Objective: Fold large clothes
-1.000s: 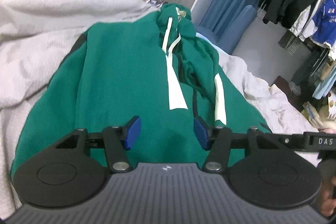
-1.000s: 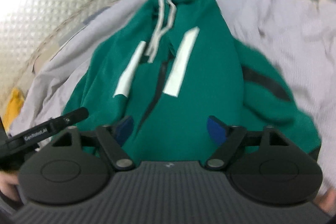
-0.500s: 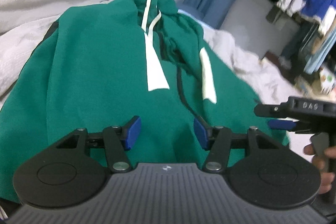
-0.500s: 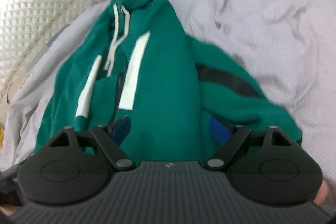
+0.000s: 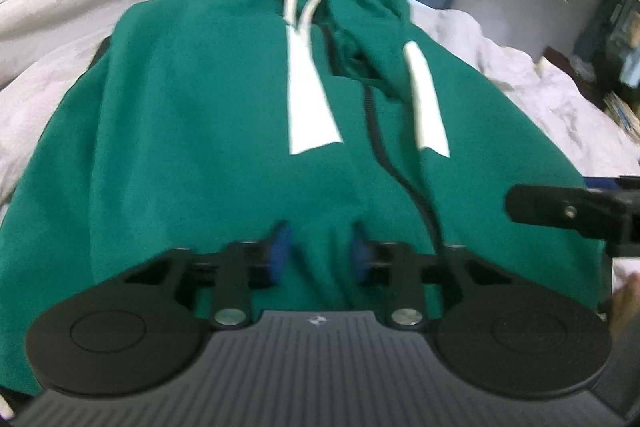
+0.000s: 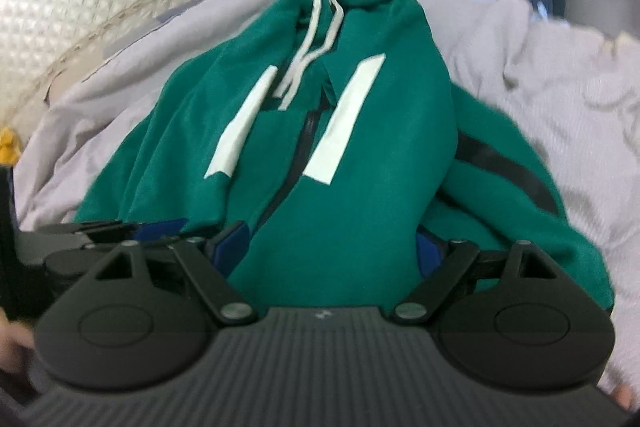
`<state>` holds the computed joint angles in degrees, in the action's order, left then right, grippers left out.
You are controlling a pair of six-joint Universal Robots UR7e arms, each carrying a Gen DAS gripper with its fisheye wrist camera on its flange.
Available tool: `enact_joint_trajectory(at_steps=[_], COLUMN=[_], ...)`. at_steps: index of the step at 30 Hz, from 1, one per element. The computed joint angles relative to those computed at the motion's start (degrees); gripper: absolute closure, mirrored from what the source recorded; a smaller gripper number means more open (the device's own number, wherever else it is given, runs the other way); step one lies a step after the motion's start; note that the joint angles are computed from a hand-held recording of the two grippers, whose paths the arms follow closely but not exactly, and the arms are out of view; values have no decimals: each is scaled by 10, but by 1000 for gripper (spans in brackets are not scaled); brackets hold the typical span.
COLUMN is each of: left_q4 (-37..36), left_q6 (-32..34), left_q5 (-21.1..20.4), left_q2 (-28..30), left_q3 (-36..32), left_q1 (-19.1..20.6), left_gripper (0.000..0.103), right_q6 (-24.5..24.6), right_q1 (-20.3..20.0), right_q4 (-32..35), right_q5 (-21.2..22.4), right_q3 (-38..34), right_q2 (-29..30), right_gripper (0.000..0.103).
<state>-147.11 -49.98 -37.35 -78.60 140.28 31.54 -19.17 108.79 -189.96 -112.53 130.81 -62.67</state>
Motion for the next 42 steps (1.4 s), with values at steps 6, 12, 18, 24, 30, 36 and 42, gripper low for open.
enact_joint_trajectory(at_steps=[6, 12, 18, 24, 30, 36, 42], left_q4=[20, 76, 98, 79, 61, 63, 71], left_q6=[-89, -179, -212, -199, -200, -226, -247], left_q5=[60, 132, 141, 133, 134, 144, 149], left_q2=[-60, -140, -176, -165, -158, -168, -183], left_q3=[30, 51, 53, 52, 55, 59, 65], left_q1=[-33, -65, -58, -47, -33, -21, -19], left_gripper=[97, 97, 97, 97, 97, 97, 97], right_q6=[-74, -116, -164, -108, -95, -54, -9], right_q1=[18, 37, 48, 28, 29, 24, 26], right_q4=[-74, -159, -244, -20, 63, 95, 109], right_q5=[-9, -55, -43, 0, -37, -23, -30], right_q3=[19, 21, 22, 6, -19, -13, -5], right_q2=[10, 38, 58, 38, 65, 34, 18], right_gripper=[17, 20, 19, 19, 24, 65, 91])
